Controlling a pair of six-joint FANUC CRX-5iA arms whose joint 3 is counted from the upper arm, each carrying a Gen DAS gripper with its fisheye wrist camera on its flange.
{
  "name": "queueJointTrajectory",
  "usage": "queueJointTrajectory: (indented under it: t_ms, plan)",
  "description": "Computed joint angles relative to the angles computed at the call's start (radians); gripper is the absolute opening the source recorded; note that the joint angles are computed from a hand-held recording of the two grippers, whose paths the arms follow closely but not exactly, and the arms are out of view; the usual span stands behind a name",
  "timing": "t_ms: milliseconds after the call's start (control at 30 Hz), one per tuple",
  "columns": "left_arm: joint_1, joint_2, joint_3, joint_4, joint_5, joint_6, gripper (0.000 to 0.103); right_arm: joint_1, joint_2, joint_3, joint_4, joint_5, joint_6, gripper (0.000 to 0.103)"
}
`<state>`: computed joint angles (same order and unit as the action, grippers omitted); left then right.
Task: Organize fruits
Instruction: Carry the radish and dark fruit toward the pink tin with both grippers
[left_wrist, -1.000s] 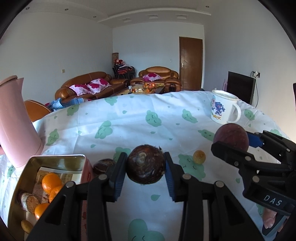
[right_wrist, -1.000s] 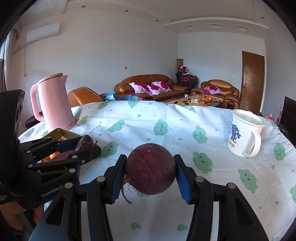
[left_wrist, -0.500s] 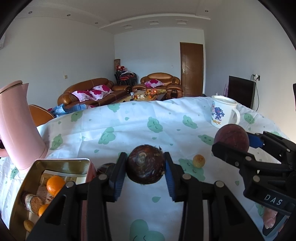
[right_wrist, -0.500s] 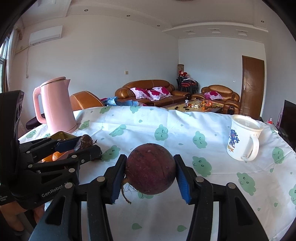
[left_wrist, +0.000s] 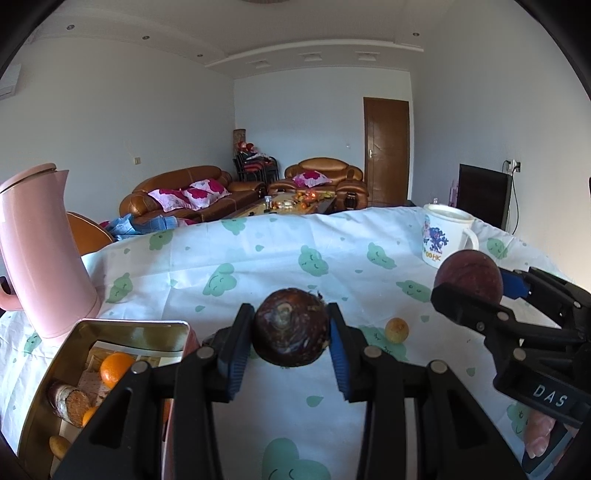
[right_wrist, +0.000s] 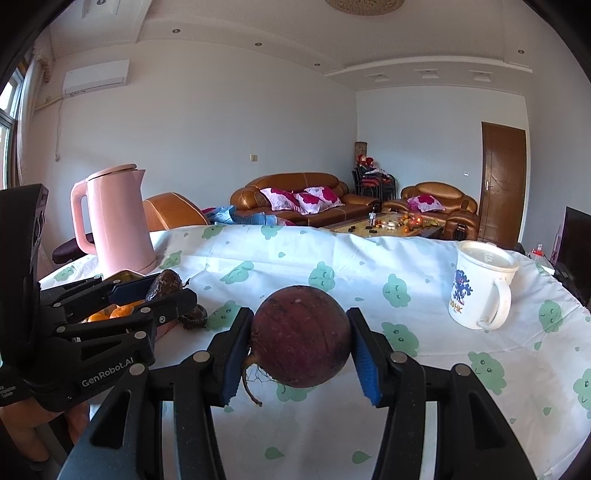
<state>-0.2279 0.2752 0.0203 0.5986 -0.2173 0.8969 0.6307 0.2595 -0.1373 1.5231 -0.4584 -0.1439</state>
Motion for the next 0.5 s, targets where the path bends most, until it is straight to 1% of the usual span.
queueJointTrajectory:
  t_ms: [67, 167, 233, 333, 433, 500]
  plan:
    - [-0.009, -0.008, -0.027, 0.062, 0.028, -0.063, 0.04, -0.007, -0.004, -0.009, 0.04, 0.004, -0.035, 0.053]
    - [-0.02, -0.016, -0.051, 0.113, 0.058, -0.119, 0.04, -0.01, -0.007, -0.015, 0.069, 0.001, -0.057, 0.053]
    - [-0.024, -0.019, -0.059, 0.126, 0.07, -0.136, 0.04, -0.013, -0.009, -0.02, 0.087, -0.001, -0.073, 0.053]
    - [-0.037, -0.025, -0.085, 0.199, 0.1, -0.207, 0.04, -0.017, -0.014, -0.029, 0.12, -0.004, -0.104, 0.053]
    - [-0.062, -0.032, -0.12, 0.346, 0.14, -0.344, 0.04, -0.021, -0.017, -0.034, 0.147, -0.005, -0.124, 0.053]
    - [-0.071, -0.034, -0.13, 0.387, 0.152, -0.38, 0.04, -0.02, -0.019, -0.037, 0.157, -0.007, -0.131, 0.053]
